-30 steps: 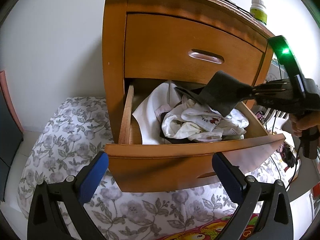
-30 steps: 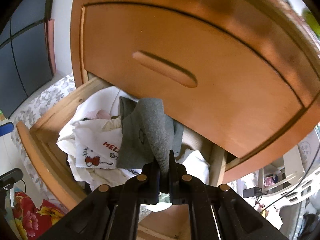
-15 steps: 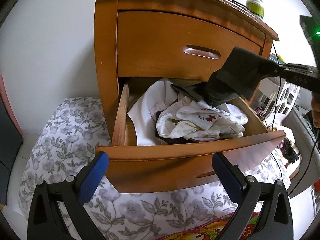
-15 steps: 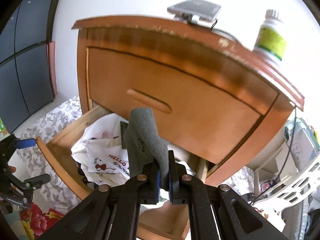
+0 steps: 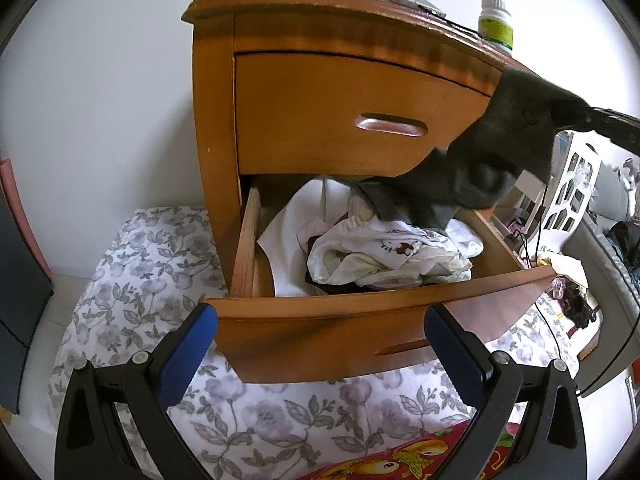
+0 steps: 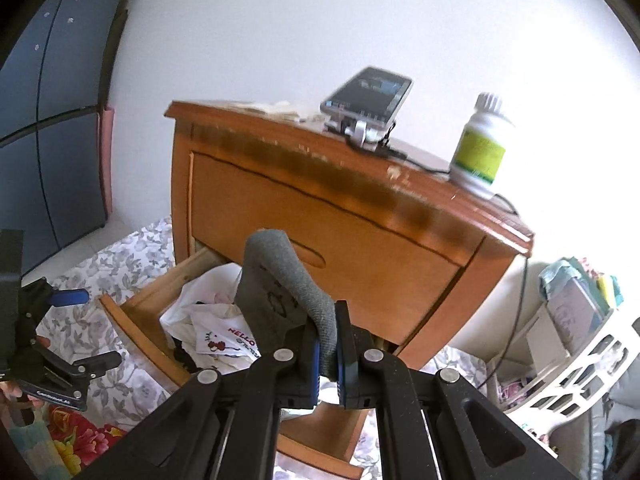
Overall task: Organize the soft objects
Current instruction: 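Lift the grey cloth out of the drawer with the right gripper, then lower the grey cloth onto the bedspread beside the red cushion, open right gripper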
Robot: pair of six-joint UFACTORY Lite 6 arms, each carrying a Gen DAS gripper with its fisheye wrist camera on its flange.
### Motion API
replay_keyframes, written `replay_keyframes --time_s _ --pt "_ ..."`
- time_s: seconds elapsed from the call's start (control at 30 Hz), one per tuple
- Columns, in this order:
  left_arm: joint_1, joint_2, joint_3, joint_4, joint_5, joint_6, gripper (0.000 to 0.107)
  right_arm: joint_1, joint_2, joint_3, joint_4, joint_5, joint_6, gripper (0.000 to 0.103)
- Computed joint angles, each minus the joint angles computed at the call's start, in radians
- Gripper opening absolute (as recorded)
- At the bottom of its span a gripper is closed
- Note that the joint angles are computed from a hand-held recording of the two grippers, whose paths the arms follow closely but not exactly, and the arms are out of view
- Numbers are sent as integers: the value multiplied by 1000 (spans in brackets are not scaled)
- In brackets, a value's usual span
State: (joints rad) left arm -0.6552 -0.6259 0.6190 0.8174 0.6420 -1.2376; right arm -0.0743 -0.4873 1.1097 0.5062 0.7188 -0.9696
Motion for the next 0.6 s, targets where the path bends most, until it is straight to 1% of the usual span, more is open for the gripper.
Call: replay_keyframes --time_s 0.23,0.33,0.43,0.6 --pt "-106 -53 20 -2 142 -39 103 -96 -93 48 57 110 -56 6" --pt "-183 -78 28 18 217 -78 103 -153 -121 83 92 164 -90 6" --pt "-241 -86 39 29 271 -107 103 -211 -143 114 132 217 -124 6" --pt "-332 -98 53 45 348 -158 103 -264 -167 149 147 267 -143 6"
